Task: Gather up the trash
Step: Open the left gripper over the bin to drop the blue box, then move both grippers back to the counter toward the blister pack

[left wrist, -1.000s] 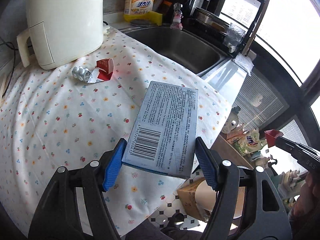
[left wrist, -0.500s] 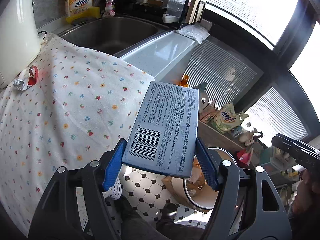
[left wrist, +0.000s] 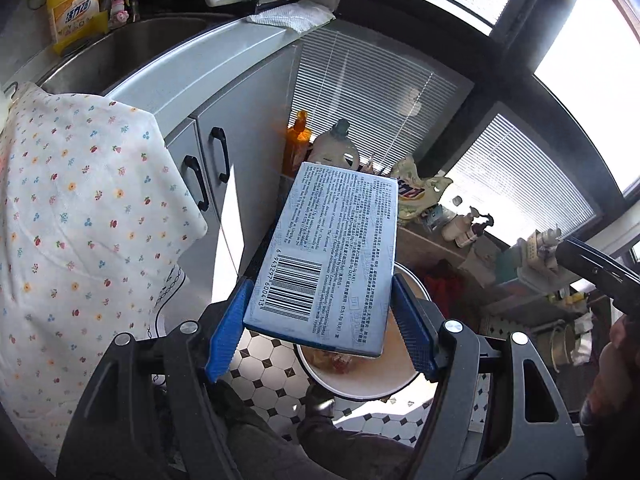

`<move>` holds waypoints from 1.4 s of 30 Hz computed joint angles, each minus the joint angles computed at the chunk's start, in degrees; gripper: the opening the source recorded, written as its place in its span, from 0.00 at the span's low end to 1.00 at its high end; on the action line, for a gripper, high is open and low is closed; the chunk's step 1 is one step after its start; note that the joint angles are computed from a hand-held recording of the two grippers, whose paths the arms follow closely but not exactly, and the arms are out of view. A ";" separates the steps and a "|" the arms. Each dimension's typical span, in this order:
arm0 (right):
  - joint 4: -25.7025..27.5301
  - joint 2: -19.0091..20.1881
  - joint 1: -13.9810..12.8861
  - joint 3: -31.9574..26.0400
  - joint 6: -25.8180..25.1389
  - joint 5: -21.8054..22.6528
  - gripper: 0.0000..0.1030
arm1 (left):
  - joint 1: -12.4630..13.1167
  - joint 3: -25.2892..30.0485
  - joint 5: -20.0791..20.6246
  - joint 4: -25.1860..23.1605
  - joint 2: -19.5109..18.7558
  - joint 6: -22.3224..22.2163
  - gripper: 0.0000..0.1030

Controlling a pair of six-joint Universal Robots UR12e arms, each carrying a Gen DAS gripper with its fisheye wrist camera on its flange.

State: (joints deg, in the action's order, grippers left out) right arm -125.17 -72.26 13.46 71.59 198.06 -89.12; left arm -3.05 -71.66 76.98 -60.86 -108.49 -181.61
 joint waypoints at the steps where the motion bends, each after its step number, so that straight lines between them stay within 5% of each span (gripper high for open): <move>1: -0.10 -0.45 -0.22 0.63 0.37 -0.25 0.67 | -0.33 0.57 -0.43 -0.72 -0.43 0.58 0.67; 7: -0.44 -2.74 -1.26 3.84 2.30 -1.40 0.67 | -1.78 2.49 -4.37 -5.55 -1.78 4.34 0.68; 11: -0.48 -3.22 -1.55 4.53 2.66 -1.40 0.67 | -2.10 2.53 -5.44 -5.53 -1.82 4.29 0.87; 16: -0.63 -2.39 -1.21 3.49 1.92 -0.48 0.67 | -1.26 2.19 -4.10 -4.24 -1.19 2.74 0.91; 27: 0.15 3.48 1.94 -4.75 -2.47 3.36 0.71 | 3.76 -1.39 0.63 0.35 2.49 -3.78 0.94; 42: 4.53 16.28 8.45 -23.97 -7.61 9.03 0.92 | 13.17 -8.51 5.44 6.91 8.65 -10.76 0.94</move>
State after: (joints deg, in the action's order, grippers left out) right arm -120.64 -55.98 21.91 47.62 190.46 -80.09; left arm 10.13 -80.17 82.42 -53.95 -99.84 -192.37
